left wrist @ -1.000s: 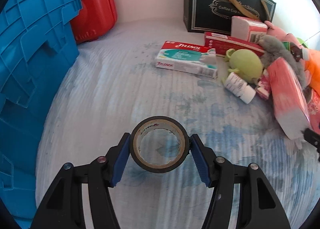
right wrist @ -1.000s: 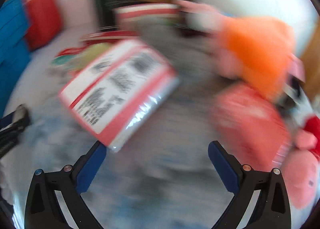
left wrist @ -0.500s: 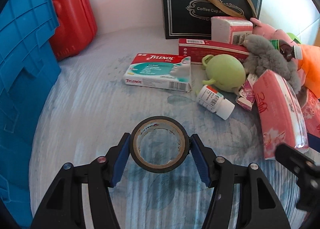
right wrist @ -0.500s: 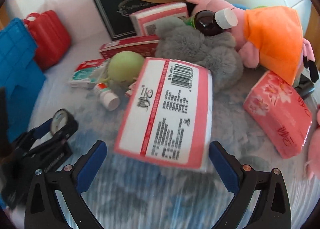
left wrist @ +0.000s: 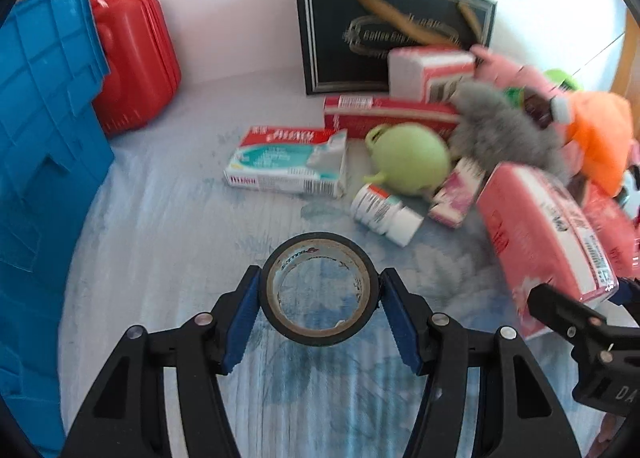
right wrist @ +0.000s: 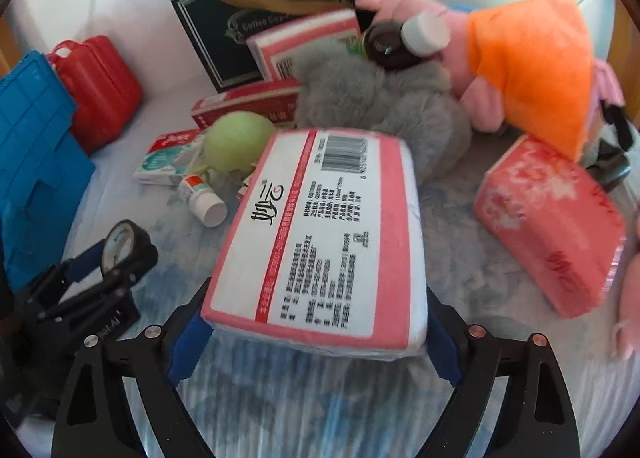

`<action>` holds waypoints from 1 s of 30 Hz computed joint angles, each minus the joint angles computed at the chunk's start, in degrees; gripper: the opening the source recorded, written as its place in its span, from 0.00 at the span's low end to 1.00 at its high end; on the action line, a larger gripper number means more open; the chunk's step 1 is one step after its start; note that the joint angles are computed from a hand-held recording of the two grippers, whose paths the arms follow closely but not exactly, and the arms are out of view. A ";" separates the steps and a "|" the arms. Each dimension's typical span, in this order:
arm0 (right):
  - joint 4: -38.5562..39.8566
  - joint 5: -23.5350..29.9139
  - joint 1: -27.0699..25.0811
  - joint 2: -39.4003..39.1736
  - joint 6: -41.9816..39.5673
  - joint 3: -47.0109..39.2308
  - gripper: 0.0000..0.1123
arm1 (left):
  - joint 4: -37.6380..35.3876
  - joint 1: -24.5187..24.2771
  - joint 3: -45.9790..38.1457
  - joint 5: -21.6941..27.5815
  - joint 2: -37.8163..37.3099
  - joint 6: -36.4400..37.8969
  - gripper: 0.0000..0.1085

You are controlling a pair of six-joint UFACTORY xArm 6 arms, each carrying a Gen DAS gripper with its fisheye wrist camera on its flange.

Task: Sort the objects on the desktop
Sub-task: 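Grasp the black tape roll with the left tool while the right grasps the pink-white tissue pack, then carry the tape roll and tissue pack over the crate with both tools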

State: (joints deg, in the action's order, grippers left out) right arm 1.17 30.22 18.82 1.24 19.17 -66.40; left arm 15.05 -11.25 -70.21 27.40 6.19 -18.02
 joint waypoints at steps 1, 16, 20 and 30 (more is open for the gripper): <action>-0.36 -0.19 0.01 -1.22 -0.20 0.72 0.81 | 0.50 -0.23 0.86 -0.23 -1.55 -0.41 0.54; -17.25 -3.41 8.35 -20.72 6.78 3.88 0.81 | 13.92 -0.21 11.20 -0.33 -28.93 -10.55 0.54; -25.68 -2.08 13.39 -21.00 12.22 -0.67 0.81 | 14.83 2.48 12.10 0.50 -35.41 -9.56 0.54; -44.10 4.32 29.28 -8.72 25.35 -22.80 0.81 | -4.78 20.00 8.54 -0.08 -42.63 14.89 0.54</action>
State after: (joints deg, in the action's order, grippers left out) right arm -42.93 34.55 48.10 -7.49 44.52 -89.20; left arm 10.27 8.75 -61.67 27.32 -36.44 -3.12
